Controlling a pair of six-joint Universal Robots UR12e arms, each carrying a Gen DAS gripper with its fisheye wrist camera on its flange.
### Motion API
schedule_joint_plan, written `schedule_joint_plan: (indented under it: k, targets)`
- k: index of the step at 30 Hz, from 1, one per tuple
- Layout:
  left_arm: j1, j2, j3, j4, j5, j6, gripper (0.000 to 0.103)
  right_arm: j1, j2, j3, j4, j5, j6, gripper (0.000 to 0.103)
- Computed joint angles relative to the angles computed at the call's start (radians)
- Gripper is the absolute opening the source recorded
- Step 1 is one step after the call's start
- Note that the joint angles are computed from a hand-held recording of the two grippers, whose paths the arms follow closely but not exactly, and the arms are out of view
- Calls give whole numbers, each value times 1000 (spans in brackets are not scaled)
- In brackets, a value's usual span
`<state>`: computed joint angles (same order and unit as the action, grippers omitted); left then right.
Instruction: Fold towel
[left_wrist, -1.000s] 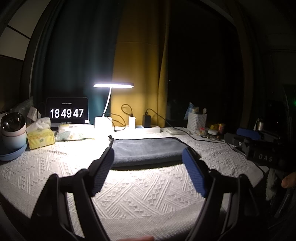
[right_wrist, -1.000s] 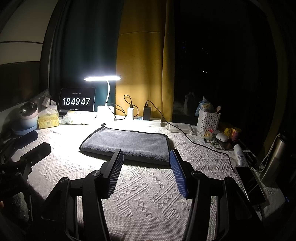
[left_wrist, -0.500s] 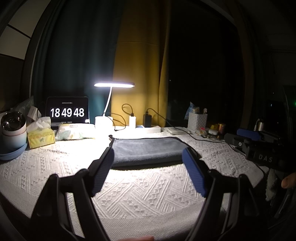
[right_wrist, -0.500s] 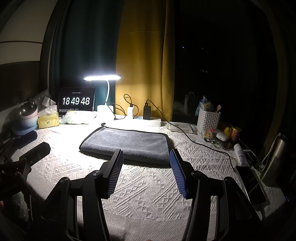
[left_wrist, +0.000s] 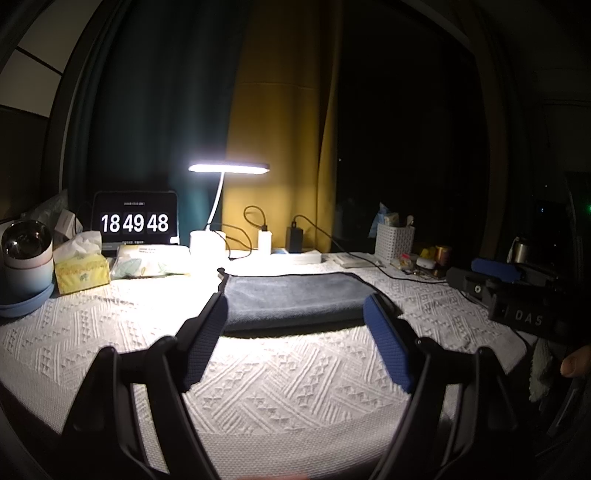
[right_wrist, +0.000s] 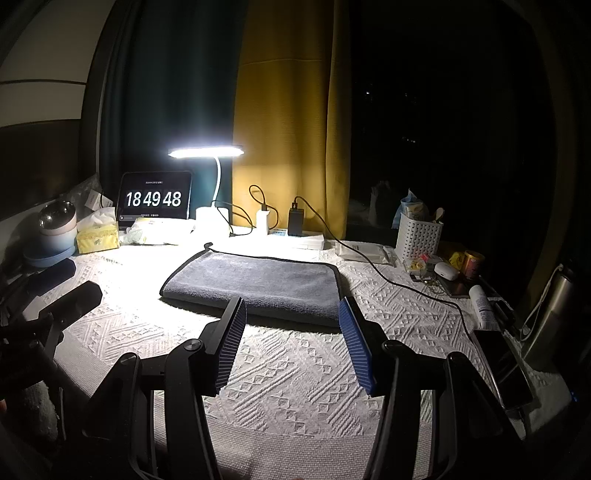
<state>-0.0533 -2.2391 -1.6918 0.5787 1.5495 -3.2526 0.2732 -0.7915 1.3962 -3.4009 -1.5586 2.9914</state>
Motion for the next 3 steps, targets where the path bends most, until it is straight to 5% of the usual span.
schedule_joint_plan:
  k: [3]
  targets:
    - [1, -1, -2, 16, 3, -4, 77, 0, 3, -3, -5, -2, -7, 55]
